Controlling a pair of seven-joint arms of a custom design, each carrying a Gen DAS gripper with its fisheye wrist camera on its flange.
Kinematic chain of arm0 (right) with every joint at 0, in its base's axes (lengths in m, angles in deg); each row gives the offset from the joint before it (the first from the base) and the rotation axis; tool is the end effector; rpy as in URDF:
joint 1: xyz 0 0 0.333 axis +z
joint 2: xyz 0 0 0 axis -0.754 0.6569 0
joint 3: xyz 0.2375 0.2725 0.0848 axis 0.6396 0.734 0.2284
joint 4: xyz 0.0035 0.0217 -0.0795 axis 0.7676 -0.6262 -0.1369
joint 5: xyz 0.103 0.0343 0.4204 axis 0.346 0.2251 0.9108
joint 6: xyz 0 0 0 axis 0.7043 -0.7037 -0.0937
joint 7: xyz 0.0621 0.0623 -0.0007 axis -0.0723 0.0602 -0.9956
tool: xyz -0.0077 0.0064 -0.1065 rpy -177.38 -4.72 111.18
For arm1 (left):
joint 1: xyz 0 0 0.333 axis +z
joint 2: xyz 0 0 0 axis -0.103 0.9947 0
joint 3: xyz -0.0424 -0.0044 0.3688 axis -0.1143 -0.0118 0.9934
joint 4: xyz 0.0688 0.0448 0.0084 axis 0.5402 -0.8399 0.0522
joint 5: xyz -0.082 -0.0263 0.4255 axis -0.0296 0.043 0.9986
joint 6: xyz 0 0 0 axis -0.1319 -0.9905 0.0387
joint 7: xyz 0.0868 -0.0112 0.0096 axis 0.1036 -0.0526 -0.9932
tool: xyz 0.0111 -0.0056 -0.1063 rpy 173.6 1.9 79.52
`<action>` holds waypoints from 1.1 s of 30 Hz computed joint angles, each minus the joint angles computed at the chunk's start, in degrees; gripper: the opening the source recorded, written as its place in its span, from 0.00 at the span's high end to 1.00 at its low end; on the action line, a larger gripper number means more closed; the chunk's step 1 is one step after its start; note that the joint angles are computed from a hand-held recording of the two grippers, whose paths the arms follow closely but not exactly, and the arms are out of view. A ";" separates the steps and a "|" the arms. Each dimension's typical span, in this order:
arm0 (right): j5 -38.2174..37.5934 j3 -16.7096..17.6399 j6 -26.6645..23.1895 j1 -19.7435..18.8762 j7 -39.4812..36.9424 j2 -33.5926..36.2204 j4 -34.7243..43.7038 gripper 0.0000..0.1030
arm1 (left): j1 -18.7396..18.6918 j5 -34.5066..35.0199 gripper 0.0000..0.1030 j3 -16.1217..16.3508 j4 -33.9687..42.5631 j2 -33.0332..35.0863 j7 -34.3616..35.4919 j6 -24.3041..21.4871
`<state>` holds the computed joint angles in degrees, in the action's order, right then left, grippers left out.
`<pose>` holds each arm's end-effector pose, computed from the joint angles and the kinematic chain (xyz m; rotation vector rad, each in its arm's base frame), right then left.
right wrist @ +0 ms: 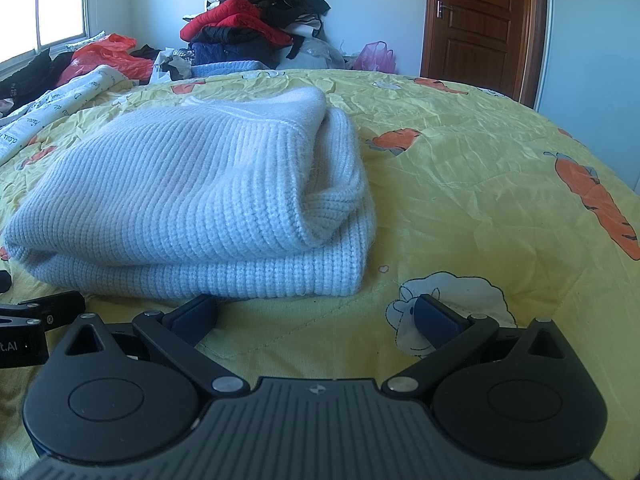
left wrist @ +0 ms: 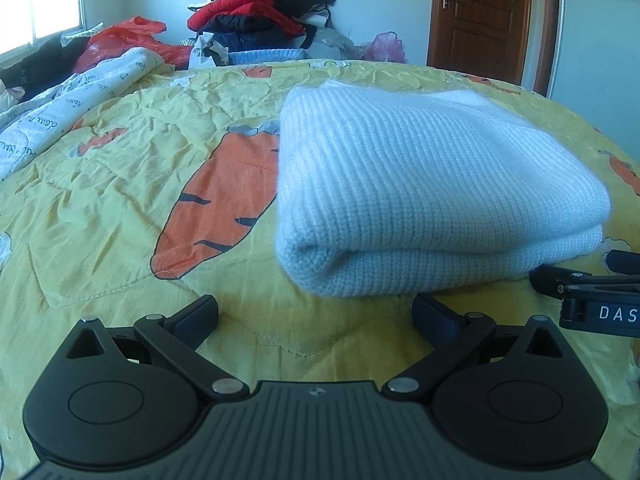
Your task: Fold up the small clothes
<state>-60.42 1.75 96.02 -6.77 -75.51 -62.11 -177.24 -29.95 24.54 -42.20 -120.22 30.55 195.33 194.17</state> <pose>0.4005 0.4350 0.2977 -1.2368 2.2015 -1.0681 0.5272 -0.3744 0.3090 -1.1639 2.2975 -1.0368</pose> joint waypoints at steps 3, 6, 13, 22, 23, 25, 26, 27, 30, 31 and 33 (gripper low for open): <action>0.03 0.00 -0.01 0.00 -0.03 -0.04 -0.01 0.00 | -0.42 -0.36 0.00 0.41 0.17 -0.12 0.00 -0.58; 0.02 0.00 0.00 0.01 -0.02 -0.05 -0.02 0.00 | -2.18 -2.09 0.00 2.05 -0.04 -1.13 0.22 -2.15; -0.63 1.24 -0.20 1.39 5.11 -3.03 -0.71 0.01 | -4.14 -6.21 0.00 2.86 -4.99 -7.36 0.57 0.95; -1.54 2.90 0.11 1.66 4.01 -6.05 -0.10 0.00 | -3.46 -9.15 0.00 1.21 -7.83 -12.07 1.96 1.26; -0.99 2.89 1.05 1.29 4.33 -6.12 -0.23 0.00 | -3.53 -9.23 0.00 1.23 -7.89 -12.15 2.17 1.12; -0.57 2.94 1.57 1.00 4.62 -6.02 -0.31 0.00 | -4.29 -9.95 0.00 1.70 -7.84 -11.99 3.28 1.15; -0.49 2.99 1.20 1.02 4.43 -5.83 -0.19 0.00 | -4.18 -9.84 0.00 1.58 -7.75 -11.85 3.41 0.83; -0.30 3.01 0.88 1.02 3.97 -5.64 -0.04 0.00 | -4.29 -9.91 0.00 1.66 -7.66 -11.69 3.69 0.69; 0.52 3.03 0.23 1.10 3.22 -5.21 0.21 0.00 | -5.70 -11.67 0.00 2.71 -7.39 -11.55 5.36 -0.12; 1.14 3.02 -0.13 1.11 2.72 -4.97 0.47 0.00 | -5.65 -11.75 0.00 2.68 -7.29 -11.53 5.41 -0.44; 2.41 2.98 -0.73 1.16 1.60 -4.47 1.03 0.00 | -7.57 -13.84 0.00 4.40 -6.81 -11.65 7.10 -1.51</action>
